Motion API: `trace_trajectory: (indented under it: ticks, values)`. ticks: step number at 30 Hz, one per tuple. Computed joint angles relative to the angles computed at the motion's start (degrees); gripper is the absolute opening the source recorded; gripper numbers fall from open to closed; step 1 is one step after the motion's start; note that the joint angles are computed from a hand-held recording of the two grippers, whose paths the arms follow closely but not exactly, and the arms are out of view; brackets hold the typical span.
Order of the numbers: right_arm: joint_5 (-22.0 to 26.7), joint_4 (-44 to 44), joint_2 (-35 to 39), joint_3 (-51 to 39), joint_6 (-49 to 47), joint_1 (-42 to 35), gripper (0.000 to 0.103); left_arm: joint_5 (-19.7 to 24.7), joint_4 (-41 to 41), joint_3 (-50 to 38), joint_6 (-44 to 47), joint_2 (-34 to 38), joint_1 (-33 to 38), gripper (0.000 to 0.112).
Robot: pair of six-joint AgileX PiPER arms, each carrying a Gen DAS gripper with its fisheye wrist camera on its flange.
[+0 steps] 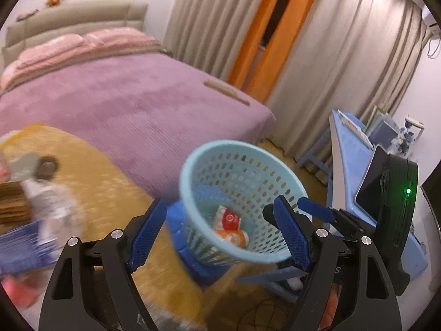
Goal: Collect trash
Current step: 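Grasp the clear plastic bottle with the left tool while the right tool grasps the pink packet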
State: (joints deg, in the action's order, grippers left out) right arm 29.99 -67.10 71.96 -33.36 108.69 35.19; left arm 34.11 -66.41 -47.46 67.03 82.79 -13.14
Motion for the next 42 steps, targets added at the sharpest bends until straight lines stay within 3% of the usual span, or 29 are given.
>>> trace_trajectory:
  ticks: [4,10,15,18,20,24,27,34,37,42]
  values:
    - [5.3,-3.2,2.2,-5.1,2.8,10.1,0.076,4.2,0.9,3.5,1.1,-7.4,8.5,0.078]
    - [8.6,-6.1,10.1,-14.6,2.0,20.4,0.076,16.6,2.5,5.9,7.2,-14.3,31.5,0.078]
    - [5.8,-5.2,17.8,-22.6,-0.8,22.5,0.076,23.7,3.9,4.4,15.4,-11.3,51.0,0.079]
    - [4.7,-3.9,21.8,-26.5,-2.9,22.4,0.076,24.3,5.0,1.9,18.3,-6.8,58.4,0.082]
    - [3.6,-2.2,23.9,-28.8,-5.1,21.9,0.076,22.2,5.8,-0.2,19.4,-2.7,61.8,0.082]
    - [-0.5,3.7,28.8,-34.4,-12.4,21.2,0.076,18.7,7.9,-5.2,19.7,4.7,65.0,0.082]
    - [-0.9,7.0,32.5,-38.0,-16.0,22.2,0.076,19.6,10.0,-9.7,18.8,9.9,66.4,0.082]
    - [-1.0,15.3,40.2,-46.2,-23.6,22.6,0.076,25.4,14.1,-16.4,17.1,17.3,66.2,0.083]
    - [-0.6,18.3,42.3,-48.6,-26.3,22.1,0.081,30.2,16.3,-16.6,16.8,17.4,66.9,0.082]
    - [-0.8,21.8,44.7,-51.6,-30.4,21.6,0.082,34.0,23.5,-13.5,18.6,14.8,66.5,0.082]
